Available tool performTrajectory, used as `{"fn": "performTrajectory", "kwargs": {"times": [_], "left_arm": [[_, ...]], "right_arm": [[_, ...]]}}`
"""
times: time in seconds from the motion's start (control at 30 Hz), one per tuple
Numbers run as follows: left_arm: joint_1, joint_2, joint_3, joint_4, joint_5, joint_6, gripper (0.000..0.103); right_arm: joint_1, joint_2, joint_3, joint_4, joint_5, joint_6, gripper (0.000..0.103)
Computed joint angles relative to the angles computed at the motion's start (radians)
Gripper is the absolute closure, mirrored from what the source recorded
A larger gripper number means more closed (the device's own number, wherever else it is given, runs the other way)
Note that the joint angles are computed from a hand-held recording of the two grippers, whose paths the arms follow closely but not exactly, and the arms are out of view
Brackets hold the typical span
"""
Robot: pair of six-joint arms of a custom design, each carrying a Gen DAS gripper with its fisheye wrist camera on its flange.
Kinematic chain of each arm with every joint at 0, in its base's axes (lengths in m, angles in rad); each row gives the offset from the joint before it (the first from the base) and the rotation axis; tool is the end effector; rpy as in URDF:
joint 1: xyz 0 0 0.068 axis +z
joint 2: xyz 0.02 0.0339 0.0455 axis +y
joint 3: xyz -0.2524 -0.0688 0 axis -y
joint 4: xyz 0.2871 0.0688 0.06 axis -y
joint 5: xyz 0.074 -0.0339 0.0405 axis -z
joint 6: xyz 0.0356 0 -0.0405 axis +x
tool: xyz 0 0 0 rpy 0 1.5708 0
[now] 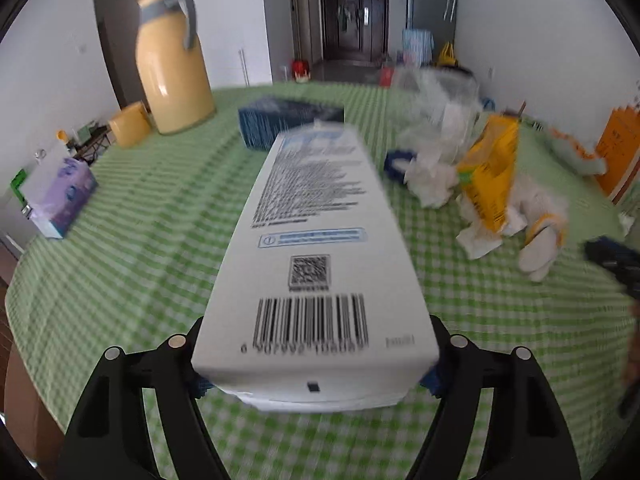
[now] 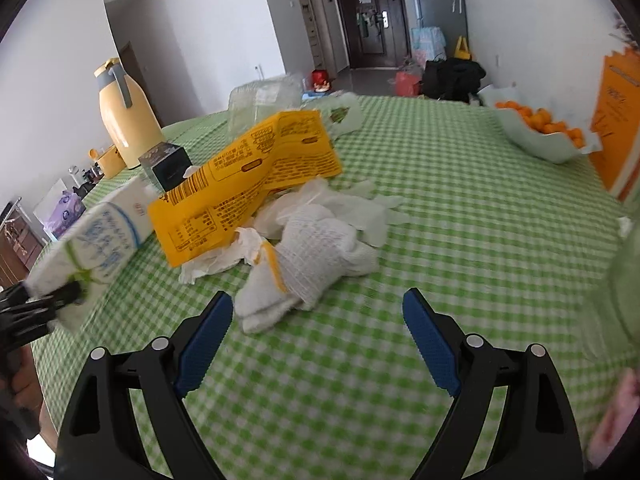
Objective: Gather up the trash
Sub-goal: 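Grasp the white milk carton with the left tool while the right tool grasps a white glove, then carry the milk carton into the box with the left tool while the right tool holds the glove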
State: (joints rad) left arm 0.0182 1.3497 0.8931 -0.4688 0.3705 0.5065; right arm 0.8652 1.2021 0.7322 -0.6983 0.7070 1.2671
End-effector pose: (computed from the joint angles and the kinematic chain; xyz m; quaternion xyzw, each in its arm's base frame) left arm 0.3134 -0.0072 0.2014 0.2820 0.8904 -0.0879 0.3463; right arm 0.1809 0.1767 0.1795 0.2513 0.8869 0.0002 0.3876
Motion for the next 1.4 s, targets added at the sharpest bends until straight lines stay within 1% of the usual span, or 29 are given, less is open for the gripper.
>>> {"fn": "performTrajectory", "kwargs": {"times": [0.13,0.23,0.3,0.33,0.37,0.43,0.5,0.6,0.7,0.77,0.83,0.87,0.93,0.97,1.03,1.07,1.2,1.3,1.37,1.4], "left_arm": [[0.083,-0.103,0.001,-0.08,0.086,0.037,0.031],[0.145,-0.147,0.019,-0.154,0.141,0.095,0.031],[0.181,-0.161,0.035,-0.2,0.179,0.138,0.031],[0.195,-0.18,0.03,-0.205,0.187,0.152,0.031],[0.209,-0.194,0.026,-0.207,0.194,0.163,0.031],[0.222,-0.204,0.023,-0.202,0.204,0.164,0.031],[0.245,-0.209,0.036,-0.227,0.228,0.172,0.031],[0.272,-0.224,0.049,-0.26,0.253,0.185,0.031],[0.298,-0.276,0.028,-0.261,0.288,0.2,0.031],[0.324,-0.305,0.024,-0.277,0.321,0.22,0.032],[0.339,-0.301,0.033,-0.3,0.359,0.229,0.033],[0.351,-0.309,0.025,-0.298,0.376,0.229,0.033],[0.356,-0.315,0.024,-0.306,0.356,0.222,0.033],[0.374,-0.319,0.024,-0.315,0.377,0.221,0.033],[0.406,-0.315,0.036,-0.349,0.42,0.255,0.033],[0.429,-0.32,0.042,-0.366,0.439,0.267,0.033],[0.507,-0.324,0.061,-0.394,0.505,0.305,0.033],[0.58,-0.28,0.104,-0.419,0.549,0.335,0.033],[0.646,-0.23,0.142,-0.424,0.576,0.344,0.033],[0.682,-0.191,0.174,-0.436,0.585,0.355,0.033]], "right_arm": [[-0.101,0.044,0.002,0.119,-0.071,-0.085,0.02],[-0.155,0.075,0.006,0.174,-0.117,-0.115,0.02],[-0.176,0.124,0.034,0.176,-0.135,-0.136,0.021],[-0.175,0.141,0.047,0.17,-0.127,-0.142,0.03],[-0.169,0.153,0.059,0.155,-0.116,-0.143,0.037],[-0.162,0.148,0.057,0.147,-0.114,-0.13,0.057],[-0.146,0.105,0.031,0.149,-0.115,-0.12,0.063],[-0.044,0.021,0.025,0.056,-0.027,-0.06,0.068],[0.101,-0.029,0.088,-0.133,0.101,0.041,0.068],[0.164,-0.035,0.134,-0.225,0.164,0.092,0.068],[0.232,-0.028,0.196,-0.332,0.236,0.161,0.068],[0.258,-0.023,0.222,-0.366,0.257,0.178,0.068],[0.3,0.016,0.285,-0.436,0.289,0.215,0.068],[0.313,0.03,0.301,-0.45,0.296,0.226,0.068],[0.333,0.061,0.338,-0.472,0.307,0.236,0.068],[0.339,0.072,0.35,-0.474,0.311,0.237,0.068],[0.332,0.115,0.376,-0.408,0.293,0.162,0.068],[0.316,0.153,0.403,-0.323,0.27,0.071,0.068],[0.294,0.192,0.424,-0.234,0.237,-0.023,0.068],[0.281,0.23,0.449,-0.171,0.213,-0.091,0.068]]}}
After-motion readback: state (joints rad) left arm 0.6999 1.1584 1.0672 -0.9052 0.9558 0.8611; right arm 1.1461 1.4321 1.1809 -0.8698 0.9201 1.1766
